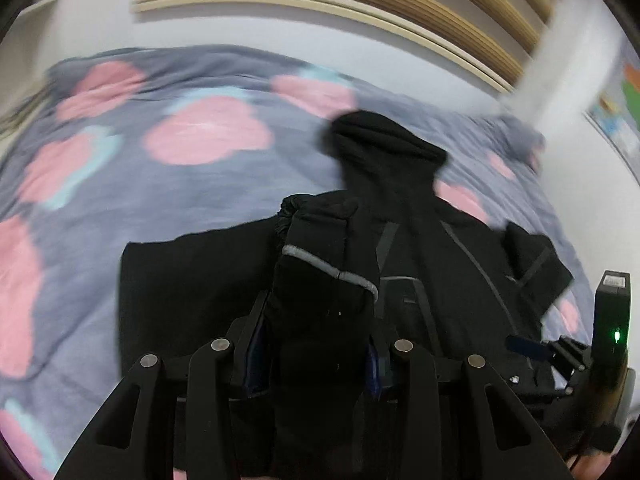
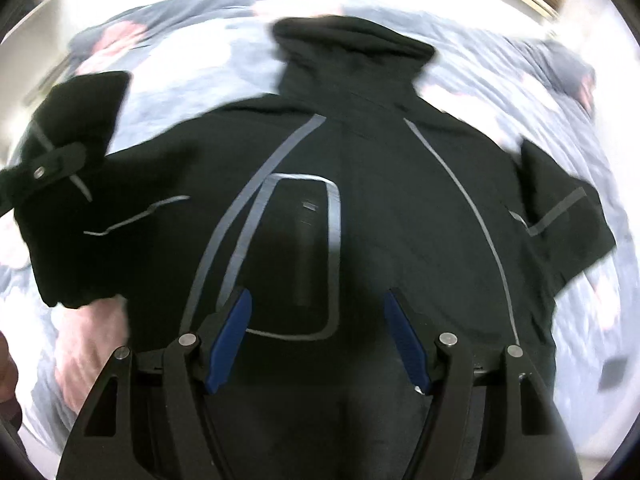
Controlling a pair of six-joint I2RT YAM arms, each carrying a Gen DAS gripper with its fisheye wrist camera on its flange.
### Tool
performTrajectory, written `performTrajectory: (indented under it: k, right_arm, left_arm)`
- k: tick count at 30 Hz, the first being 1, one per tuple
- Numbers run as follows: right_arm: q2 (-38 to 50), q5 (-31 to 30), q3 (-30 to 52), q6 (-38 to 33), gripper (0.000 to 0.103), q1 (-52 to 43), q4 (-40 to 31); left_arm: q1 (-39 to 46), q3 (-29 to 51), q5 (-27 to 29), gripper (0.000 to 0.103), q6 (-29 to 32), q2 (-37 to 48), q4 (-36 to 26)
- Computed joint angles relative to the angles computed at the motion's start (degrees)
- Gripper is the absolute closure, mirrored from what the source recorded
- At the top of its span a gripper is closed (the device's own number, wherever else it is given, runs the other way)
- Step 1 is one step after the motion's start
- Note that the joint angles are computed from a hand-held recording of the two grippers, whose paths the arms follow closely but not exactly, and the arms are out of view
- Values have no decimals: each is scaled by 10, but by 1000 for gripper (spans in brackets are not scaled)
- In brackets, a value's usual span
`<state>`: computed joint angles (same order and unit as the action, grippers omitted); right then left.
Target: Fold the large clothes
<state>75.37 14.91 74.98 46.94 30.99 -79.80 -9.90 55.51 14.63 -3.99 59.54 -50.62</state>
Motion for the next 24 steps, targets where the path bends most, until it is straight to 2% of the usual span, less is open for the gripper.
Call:
performTrajectory:
  k: [4, 7, 9, 11, 13, 15, 18, 21, 24]
  right_arm:
    - [-62, -6, -49, -15, 31, -57, -17]
    - [-90, -14, -75, -22, 31, -88, -22]
    - [-102, -21, -92, -37, 31, -110, -16]
    - [-110, -33, -106, -54, 31, -131, -4]
    - [-113, -50, -121, -74, 31, -150, 17]
    - [-108, -70, -125, -90, 31, -163, 39]
    - [-91, -102, -122, -114, 30, -171, 83]
    - [-59, -139, -117, -132, 29, -172, 140]
    - [-13, -199, -125, -127, 27, -192, 213]
  left_arm:
    - [-130, 9, -43, 62, -63, 71, 64]
    - [-162, 6, -36, 54, -78, 121, 99]
    - [-158, 0, 4, 39, -82, 159, 118]
    - [-132, -5, 80, 36, -82, 199, 123]
    - [-100, -16, 149, 34, -79, 234, 112]
    - [-72, -34, 186, 34, -78, 241, 100]
    - [-10, -72, 228, 34, -43, 171, 61]
    - [61, -66, 239, 34, 20, 108, -25]
    - [119, -56, 221, 34, 67, 69, -80]
